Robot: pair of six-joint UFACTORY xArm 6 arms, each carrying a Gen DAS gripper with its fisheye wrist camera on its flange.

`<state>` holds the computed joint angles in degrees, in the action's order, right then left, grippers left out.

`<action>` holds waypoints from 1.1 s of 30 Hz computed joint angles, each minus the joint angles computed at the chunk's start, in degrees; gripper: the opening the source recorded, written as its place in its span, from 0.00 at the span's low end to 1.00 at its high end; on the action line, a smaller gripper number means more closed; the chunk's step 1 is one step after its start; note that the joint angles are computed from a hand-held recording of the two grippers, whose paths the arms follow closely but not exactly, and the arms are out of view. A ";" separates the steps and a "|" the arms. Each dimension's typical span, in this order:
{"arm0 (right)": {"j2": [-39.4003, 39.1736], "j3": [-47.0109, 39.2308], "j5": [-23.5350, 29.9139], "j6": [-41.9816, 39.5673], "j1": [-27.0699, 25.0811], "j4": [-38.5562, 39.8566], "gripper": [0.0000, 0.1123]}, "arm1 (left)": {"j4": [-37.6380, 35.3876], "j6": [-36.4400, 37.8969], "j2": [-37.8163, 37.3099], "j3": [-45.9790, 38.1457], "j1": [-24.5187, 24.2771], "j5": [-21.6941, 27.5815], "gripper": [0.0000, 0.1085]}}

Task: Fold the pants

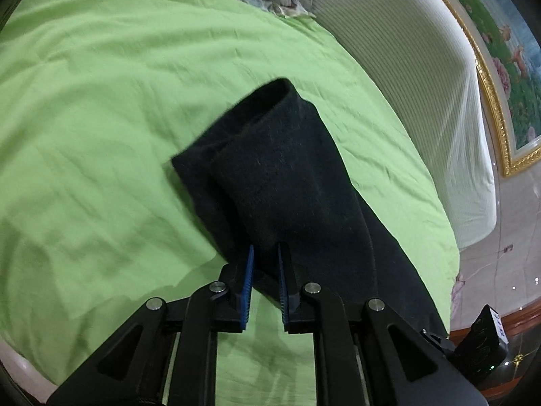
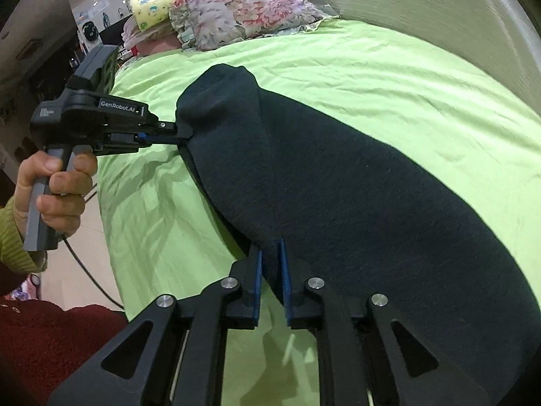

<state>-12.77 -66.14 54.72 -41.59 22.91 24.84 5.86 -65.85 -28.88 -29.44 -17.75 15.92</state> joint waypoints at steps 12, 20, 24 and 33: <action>0.10 -2.72 2.59 0.44 -3.17 9.38 0.26 | 2.68 -5.42 -2.07 -2.80 0.10 10.20 0.72; 9.21 -12.16 -6.05 15.73 -6.09 2.27 0.28 | -0.28 -2.52 7.60 -10.29 -1.57 11.62 0.77; 15.16 -19.34 -4.87 18.73 -6.30 -1.82 0.28 | 2.50 -4.70 8.70 -10.83 -1.31 11.48 0.77; 27.06 -32.29 7.19 15.95 -3.98 -8.45 0.28 | 3.73 -0.31 8.53 -9.42 0.75 8.73 0.67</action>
<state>14.29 -98.43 61.90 -25.64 18.92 16.39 9.60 -66.17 -20.35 -38.86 -16.99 24.65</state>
